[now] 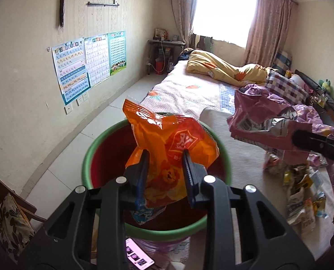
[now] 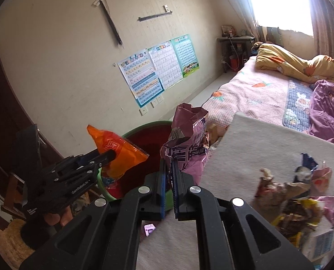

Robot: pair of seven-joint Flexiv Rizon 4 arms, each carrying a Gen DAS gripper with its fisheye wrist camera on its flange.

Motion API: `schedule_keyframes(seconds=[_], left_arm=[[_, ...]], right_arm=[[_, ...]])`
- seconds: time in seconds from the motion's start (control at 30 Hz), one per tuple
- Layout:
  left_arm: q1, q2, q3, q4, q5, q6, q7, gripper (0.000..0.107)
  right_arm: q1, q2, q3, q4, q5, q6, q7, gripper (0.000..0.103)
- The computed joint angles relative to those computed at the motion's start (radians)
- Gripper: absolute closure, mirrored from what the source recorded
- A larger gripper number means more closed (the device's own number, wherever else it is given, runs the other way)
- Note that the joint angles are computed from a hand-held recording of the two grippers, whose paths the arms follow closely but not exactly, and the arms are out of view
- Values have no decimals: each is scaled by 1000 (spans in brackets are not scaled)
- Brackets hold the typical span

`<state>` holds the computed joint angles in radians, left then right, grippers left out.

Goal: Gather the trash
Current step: 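Carry both held wrappers over the green bucket and open both grippers, then grasp crumpled brown paper with the left gripper while the right grasps the blue Oreo wrapper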

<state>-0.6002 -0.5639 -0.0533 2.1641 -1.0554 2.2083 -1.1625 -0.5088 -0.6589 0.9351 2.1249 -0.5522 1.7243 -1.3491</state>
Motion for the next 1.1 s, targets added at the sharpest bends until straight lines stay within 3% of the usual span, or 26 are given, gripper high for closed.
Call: schedule_keyframes(seconds=[0.37, 0.43, 0.5, 0.67, 0.87, 1.1], left_arm=[[91, 5, 44, 39, 196, -105, -115, 78], [111, 6, 46, 48, 249, -112, -151, 75], [118, 3, 56, 48, 288, -118, -176, 61], [143, 2, 68, 56, 378, -125, -241, 53], [127, 6, 96, 59, 408, -117, -271, 51], [53, 7, 112, 49, 344, -82, -246, 47]], right_arm=[[227, -9, -129, -48, 85, -35, 40, 94], [258, -3, -148, -51, 114, -39, 44, 86], [290, 5, -172, -53, 142, -33, 52, 65], [318, 27, -195, -44, 176, -24, 61, 61], [334, 73, -227, -3, 184, 15, 77, 59], [369, 143, -317, 80, 151, 97, 124, 50]])
